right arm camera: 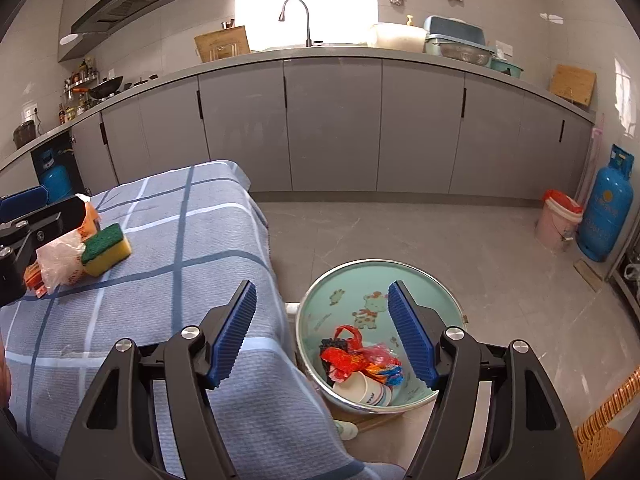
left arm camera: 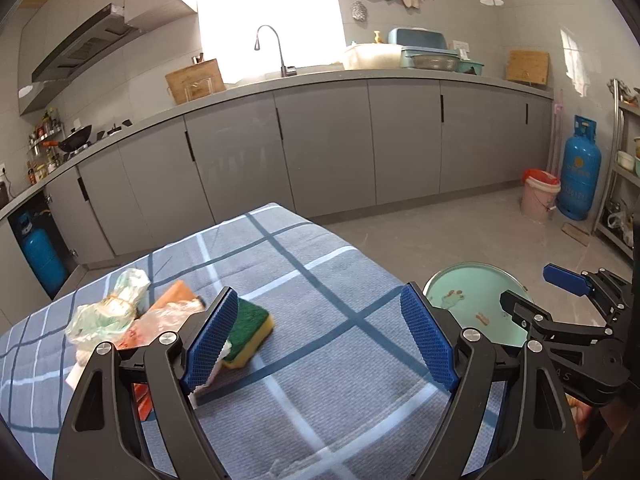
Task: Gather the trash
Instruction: 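Move both tools back over the remaining trash on the table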
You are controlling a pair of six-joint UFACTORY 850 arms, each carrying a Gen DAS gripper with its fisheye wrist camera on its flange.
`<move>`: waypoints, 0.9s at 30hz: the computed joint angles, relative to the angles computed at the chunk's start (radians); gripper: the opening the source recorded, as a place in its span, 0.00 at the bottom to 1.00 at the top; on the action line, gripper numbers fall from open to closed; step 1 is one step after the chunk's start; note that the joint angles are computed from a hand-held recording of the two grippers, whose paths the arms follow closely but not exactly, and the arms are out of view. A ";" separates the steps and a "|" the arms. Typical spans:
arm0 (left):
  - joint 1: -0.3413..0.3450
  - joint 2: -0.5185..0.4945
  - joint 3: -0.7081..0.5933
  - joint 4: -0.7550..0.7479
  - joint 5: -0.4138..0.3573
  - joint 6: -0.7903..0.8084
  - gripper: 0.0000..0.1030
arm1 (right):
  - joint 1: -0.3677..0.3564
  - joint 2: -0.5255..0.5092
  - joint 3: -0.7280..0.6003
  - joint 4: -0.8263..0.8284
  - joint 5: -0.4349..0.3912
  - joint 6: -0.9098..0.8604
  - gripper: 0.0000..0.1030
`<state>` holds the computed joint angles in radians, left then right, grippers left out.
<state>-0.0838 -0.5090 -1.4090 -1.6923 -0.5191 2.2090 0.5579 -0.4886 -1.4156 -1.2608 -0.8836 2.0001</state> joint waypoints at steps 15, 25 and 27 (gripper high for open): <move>0.093 -0.014 -0.036 -0.022 0.007 -0.036 0.80 | 0.044 -0.110 -0.205 0.029 0.004 -0.156 0.72; 0.153 -0.067 -0.099 -0.011 0.058 -0.092 0.80 | 0.063 -0.214 -0.382 0.064 0.016 -0.293 0.75; 0.164 -0.084 -0.121 0.008 0.076 -0.126 0.80 | 0.064 -0.233 -0.413 0.075 0.022 -0.317 0.75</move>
<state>0.0806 -0.5934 -1.5302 -1.6843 -0.4435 2.0829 0.6216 -0.7216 -1.8284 -1.1854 -0.8618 1.6828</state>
